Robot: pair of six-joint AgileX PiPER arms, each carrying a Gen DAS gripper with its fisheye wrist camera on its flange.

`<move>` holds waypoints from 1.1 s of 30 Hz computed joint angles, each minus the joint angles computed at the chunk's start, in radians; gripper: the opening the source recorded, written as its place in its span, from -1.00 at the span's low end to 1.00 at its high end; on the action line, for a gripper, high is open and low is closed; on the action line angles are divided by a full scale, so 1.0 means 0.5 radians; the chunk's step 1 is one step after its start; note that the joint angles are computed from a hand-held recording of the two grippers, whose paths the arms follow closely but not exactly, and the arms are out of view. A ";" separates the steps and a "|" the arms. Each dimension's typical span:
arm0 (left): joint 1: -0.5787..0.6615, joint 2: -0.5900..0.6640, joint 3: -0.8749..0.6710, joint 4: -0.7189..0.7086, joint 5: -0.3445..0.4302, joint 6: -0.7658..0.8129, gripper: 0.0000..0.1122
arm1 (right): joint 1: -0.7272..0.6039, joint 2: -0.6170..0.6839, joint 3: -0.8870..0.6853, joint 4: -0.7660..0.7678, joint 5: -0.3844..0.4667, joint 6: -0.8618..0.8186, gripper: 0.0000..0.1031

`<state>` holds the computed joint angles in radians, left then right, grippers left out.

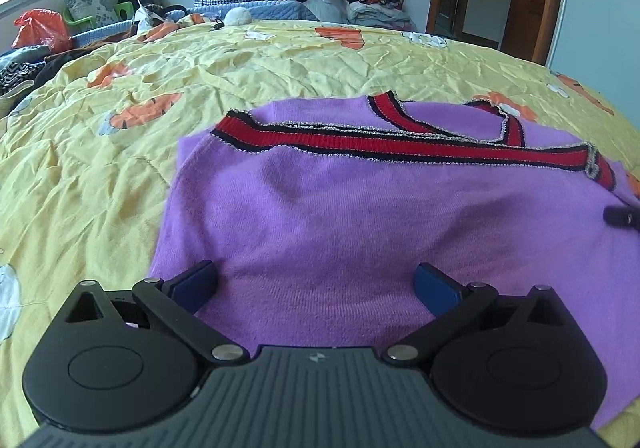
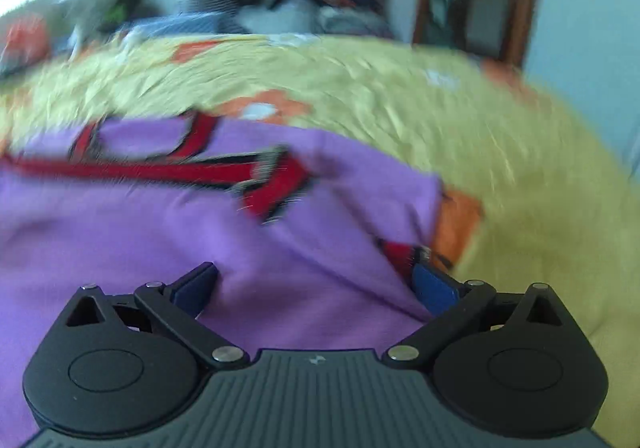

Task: Fold small clothes

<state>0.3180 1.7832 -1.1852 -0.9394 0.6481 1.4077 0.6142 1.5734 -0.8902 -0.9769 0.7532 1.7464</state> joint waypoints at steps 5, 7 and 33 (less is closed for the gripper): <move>0.264 -0.106 0.079 -0.130 0.240 0.141 0.84 | 0.381 -0.099 -0.019 -0.085 0.322 0.053 1.00; 0.334 -0.115 0.120 -0.095 0.248 0.199 0.84 | 0.490 -0.124 0.035 -0.198 0.227 0.134 1.00; 0.156 -0.272 0.367 -0.045 -0.101 0.231 0.84 | 0.206 -0.065 0.180 -0.310 -0.002 0.225 1.00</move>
